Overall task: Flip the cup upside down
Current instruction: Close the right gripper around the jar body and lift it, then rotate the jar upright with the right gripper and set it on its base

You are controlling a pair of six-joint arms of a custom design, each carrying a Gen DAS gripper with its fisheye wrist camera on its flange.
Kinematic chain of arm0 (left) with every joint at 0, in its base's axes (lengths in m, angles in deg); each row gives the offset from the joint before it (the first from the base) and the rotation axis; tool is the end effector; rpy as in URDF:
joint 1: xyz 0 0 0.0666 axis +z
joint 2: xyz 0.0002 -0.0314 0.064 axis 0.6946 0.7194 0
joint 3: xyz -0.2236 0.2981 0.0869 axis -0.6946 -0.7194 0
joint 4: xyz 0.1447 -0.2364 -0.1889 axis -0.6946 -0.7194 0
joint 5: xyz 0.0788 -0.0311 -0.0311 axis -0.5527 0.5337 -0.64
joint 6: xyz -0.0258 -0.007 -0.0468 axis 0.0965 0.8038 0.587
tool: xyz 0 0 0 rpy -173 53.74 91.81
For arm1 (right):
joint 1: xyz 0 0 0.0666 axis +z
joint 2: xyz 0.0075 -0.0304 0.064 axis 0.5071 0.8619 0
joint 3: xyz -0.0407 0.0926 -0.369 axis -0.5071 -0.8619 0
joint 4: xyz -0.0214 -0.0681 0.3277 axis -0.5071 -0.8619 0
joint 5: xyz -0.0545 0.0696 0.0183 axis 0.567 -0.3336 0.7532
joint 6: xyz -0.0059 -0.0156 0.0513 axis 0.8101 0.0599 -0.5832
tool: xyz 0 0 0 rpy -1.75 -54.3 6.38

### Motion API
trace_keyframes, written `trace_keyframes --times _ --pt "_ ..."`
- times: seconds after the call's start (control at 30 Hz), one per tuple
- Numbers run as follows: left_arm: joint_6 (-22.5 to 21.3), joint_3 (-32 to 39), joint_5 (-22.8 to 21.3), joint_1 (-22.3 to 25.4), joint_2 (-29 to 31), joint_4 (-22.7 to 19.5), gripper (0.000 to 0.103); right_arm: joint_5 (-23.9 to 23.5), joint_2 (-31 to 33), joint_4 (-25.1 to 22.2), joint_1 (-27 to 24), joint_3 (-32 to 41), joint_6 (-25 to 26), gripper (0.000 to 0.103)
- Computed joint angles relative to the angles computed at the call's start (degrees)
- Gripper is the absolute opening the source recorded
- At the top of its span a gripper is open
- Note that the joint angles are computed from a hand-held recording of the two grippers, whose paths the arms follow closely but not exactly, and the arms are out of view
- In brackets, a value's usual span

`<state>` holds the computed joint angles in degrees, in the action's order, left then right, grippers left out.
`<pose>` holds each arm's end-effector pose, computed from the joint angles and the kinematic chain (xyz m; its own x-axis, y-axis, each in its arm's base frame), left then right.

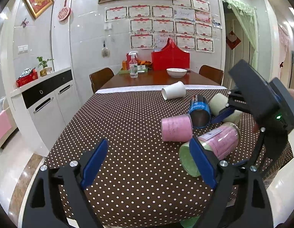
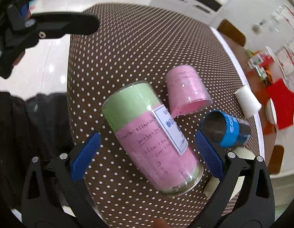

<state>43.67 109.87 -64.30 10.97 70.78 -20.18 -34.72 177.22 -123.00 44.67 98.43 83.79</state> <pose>0.3440 -0.2068 0.4737 -0.4667 0.0954 -0.8793 0.1178 0.9920 0.0451 0.4451 0.1168 0.4536 -0.1646 -0.9328 -0.3207 -0.8984 0.2760 -0.3416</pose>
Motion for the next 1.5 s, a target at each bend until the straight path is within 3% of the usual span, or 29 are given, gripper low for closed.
trace_keyframes --times 0.1,0.2,0.4,0.63,0.77,0.9,1.03,1.17,1.33,1.5 --pt "0.2 -0.4 0.7 0.3 0.2 0.0 0.086 1.8 2.5 -2.6 1.0 2.6 1.6 0.095" --pt "0.5 -1.0 1.4 0.7 0.2 0.2 0.086 4.1 5.5 -5.3 1.8 5.4 2.2 0.082" --pt "0.8 -1.6 2.5 1.3 0.1 0.1 0.086 4.7 9.1 -8.9 2.2 10.2 1.3 0.08" --pt "1.2 -1.9 2.9 1.2 0.1 0.3 0.086 9.4 10.7 -11.6 4.8 12.6 3.2 0.08" --pt "1.3 -1.9 2.9 1.1 0.1 -0.1 0.086 12.2 11.4 -11.6 6.1 12.7 2.5 0.075" --pt "1.2 -2.2 2.6 0.5 -0.2 -0.2 0.086 11.9 11.4 -12.3 5.4 13.2 1.0 0.074" --pt "1.4 -2.1 2.3 0.0 -0.4 -0.2 0.086 5.6 9.6 -11.7 2.7 13.2 -3.0 0.074" --pt "1.1 -1.7 1.5 -0.9 -0.6 -0.1 0.086 -4.5 6.6 -8.8 -1.7 11.4 -10.1 0.073" --pt "0.3 -0.7 0.2 -2.4 -0.7 -0.1 0.086 -19.8 0.8 0.0 -8.6 3.0 -22.3 0.072" --pt "-0.3 0.7 -1.3 -4.4 -0.3 -0.4 0.086 -29.5 -5.9 14.1 -13.3 -7.8 -37.1 0.071"
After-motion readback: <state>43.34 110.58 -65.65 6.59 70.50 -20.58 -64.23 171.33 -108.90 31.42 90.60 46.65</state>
